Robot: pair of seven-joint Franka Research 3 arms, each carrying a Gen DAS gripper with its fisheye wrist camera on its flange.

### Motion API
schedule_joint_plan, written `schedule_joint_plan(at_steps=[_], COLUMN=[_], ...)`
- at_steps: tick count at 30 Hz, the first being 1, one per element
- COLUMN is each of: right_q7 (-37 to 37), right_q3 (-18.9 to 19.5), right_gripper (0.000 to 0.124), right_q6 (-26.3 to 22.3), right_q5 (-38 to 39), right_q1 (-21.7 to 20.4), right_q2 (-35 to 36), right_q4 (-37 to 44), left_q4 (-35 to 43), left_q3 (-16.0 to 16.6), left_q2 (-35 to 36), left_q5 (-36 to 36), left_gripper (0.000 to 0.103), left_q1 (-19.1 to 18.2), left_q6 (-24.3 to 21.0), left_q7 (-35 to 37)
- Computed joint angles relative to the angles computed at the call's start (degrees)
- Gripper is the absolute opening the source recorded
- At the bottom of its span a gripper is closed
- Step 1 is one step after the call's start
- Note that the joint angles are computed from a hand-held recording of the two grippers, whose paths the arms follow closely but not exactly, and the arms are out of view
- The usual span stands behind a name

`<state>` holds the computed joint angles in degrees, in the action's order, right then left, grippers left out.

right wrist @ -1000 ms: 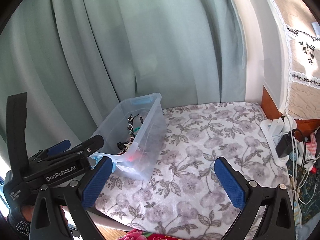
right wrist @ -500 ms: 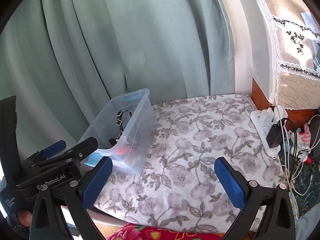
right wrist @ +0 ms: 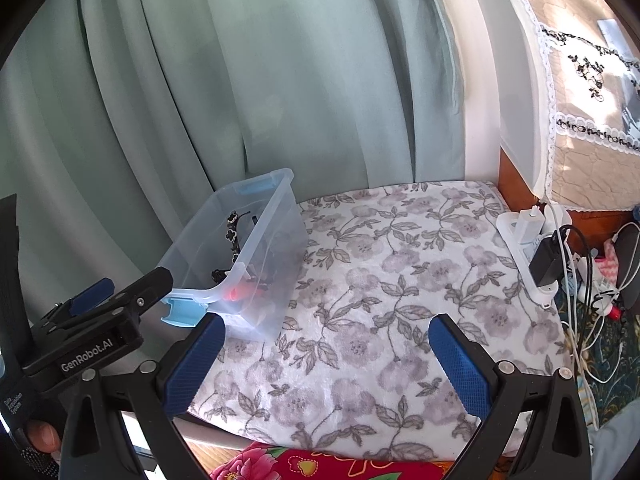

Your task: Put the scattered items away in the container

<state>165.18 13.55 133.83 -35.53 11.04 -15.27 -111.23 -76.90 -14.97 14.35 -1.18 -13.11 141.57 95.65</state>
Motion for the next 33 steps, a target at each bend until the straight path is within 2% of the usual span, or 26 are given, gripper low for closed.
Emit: schedule_joint_plan(at_steps=[15, 28, 33], right_q7=[-2.18, -6.81, -7.74], right_q3=[-0.89, -4.27, -5.52], right_gripper=[0.103, 0.103, 0.103], right_q6=[-2.77, -6.09, -6.17], right_q5=[-1.57, -2.30, -2.17], right_q1=[2.13, 4.98, 6.21], right_q2=[4.05, 10.80, 12.77], right_q4=[3.98, 12.62, 14.89], left_q4=[-0.51, 7.97, 9.41], left_q3=[0.09, 0.89, 0.30], left_q2=[0.70, 6.57, 7.70], left_q5=[-0.45, 2.45, 0.86], left_gripper=[0.102, 0.102, 0.102], left_q1=[0.57, 0.10, 1.03], left_q6=[0.39, -2.21, -1.73], left_q7=[0.43, -1.63, -0.91])
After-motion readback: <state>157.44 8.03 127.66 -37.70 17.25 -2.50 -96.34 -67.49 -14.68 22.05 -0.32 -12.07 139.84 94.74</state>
